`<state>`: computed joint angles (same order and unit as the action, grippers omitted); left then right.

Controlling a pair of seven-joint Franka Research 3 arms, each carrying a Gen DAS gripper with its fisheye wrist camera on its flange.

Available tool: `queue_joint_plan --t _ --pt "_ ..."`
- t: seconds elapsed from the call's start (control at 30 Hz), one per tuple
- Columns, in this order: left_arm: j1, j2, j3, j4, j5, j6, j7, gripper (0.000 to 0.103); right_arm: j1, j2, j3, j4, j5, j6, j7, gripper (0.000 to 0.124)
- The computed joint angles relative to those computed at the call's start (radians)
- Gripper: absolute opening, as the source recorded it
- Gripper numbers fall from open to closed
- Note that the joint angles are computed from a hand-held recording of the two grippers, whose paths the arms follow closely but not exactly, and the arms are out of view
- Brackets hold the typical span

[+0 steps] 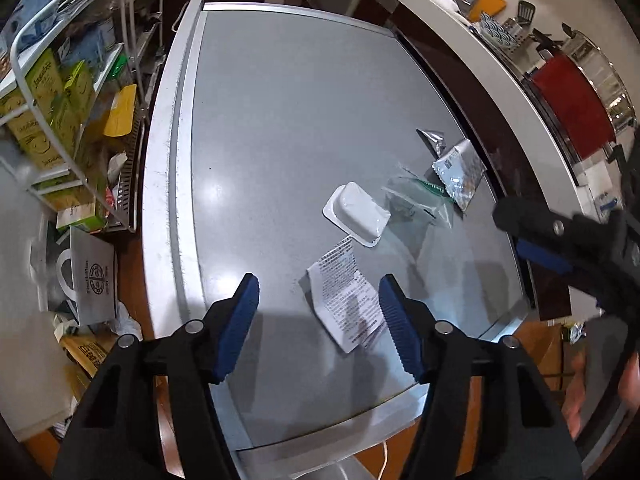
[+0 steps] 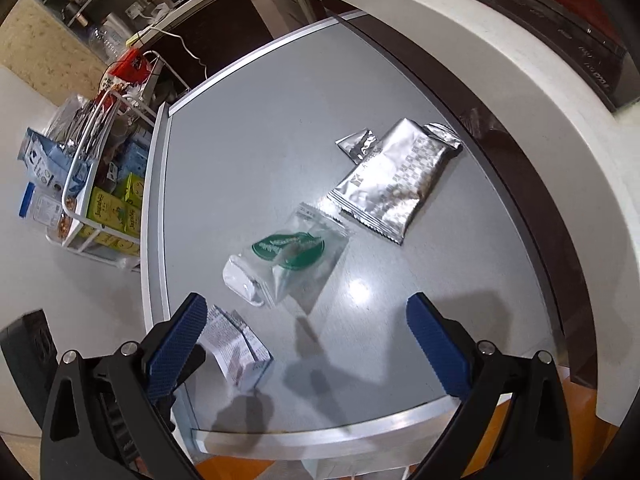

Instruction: Collect trash

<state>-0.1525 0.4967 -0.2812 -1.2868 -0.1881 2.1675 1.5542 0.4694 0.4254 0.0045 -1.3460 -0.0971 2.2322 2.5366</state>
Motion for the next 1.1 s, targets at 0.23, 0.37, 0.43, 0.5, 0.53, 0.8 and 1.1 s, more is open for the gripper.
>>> queue_joint_plan --t 0.23,0.37,0.43,0.5,0.53,0.8,1.1 --pt "-0.053 0.046 0.022 0.045 0.053 0.002 -0.190 0.063 -0.004 -0.067 0.004 -0.097 -0.011 0.039 0.002 0.098" --pt "-0.087 0.047 0.043 0.024 0.137 0.050 -0.251 0.060 -0.006 -0.092 0.009 -0.123 -0.031 0.037 -0.013 0.098" --pt "-0.096 0.053 0.042 0.026 0.174 0.067 -0.242 0.045 -0.013 -0.109 0.014 -0.146 -0.029 0.044 -0.026 0.098" --pt "-0.088 0.068 0.021 0.041 0.173 0.073 -0.193 0.035 -0.016 -0.121 0.017 -0.162 -0.032 0.045 -0.036 0.098" --pt "-0.064 0.066 -0.009 0.027 0.134 0.092 -0.137 0.035 -0.019 -0.128 0.019 -0.171 -0.033 0.045 -0.045 0.098" --pt "0.036 0.012 -0.079 -0.060 -0.120 0.060 0.060 0.035 -0.022 -0.168 0.026 -0.226 -0.093 0.041 -0.091 0.098" --pt "0.105 -0.007 -0.061 -0.072 -0.325 0.025 0.064 0.090 -0.017 -0.140 0.048 -0.213 -0.069 0.057 -0.251 0.098"
